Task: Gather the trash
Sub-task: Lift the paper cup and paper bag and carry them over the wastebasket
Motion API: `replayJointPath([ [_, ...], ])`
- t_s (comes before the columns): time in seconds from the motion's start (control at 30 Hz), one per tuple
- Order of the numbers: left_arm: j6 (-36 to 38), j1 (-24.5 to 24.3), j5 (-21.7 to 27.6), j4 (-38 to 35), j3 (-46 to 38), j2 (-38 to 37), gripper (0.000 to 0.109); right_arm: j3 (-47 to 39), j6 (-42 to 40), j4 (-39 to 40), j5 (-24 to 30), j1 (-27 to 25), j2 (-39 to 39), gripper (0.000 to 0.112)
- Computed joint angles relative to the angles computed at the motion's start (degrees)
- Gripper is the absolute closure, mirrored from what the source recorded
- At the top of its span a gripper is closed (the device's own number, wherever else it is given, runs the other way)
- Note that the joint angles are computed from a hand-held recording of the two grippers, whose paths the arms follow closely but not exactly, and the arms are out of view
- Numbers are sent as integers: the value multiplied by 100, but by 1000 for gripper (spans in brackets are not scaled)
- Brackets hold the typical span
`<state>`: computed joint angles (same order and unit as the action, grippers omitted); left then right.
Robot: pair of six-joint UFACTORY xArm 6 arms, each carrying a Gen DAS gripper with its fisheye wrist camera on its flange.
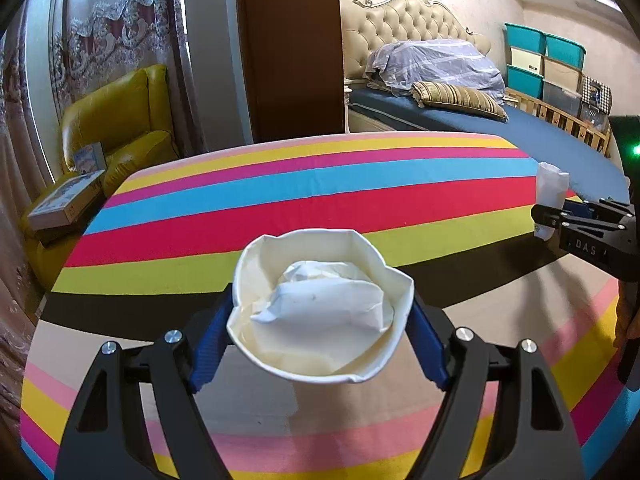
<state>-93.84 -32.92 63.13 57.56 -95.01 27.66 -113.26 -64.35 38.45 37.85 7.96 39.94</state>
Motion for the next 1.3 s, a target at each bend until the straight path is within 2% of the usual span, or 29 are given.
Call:
replayJointPath([
  [0.17, 298, -58, 310, -93, -343, 218, 32, 54, -36, -58, 172, -8, -68, 78],
  [0.27, 174, -184, 487, 142, -312, 182, 32, 462, -209, 185, 344, -125, -381, 79],
  [0.47, -118, -431, 114, 114, -93, 43, 32, 1523, -1149, 1070, 628, -587, -1253, 78],
  [0.63, 124, -573, -161, 20, -485, 321, 32, 1872, -1597, 1403, 901, -1005, -1631, 78],
  [0.83, 405, -622, -502, -165, -1025, 702, 32, 1774, -1714, 1504, 1380, -1549, -1641, 78],
  [1.13, 984, -685, -846, -441, -2000, 1340, 32, 1551, -1968, 1496, 1725, -2228, -1525, 78],
  [1.23, 1426, -731, -868, -645, -2716, 1806, 32, 1329, -1962, 1411, 1754, -2432, -1370, 78],
  [1.3, 1903, -768, -807, -887, -3503, 2297, 32, 1154, -1926, 1389, 1826, -2561, -1257, 78],
])
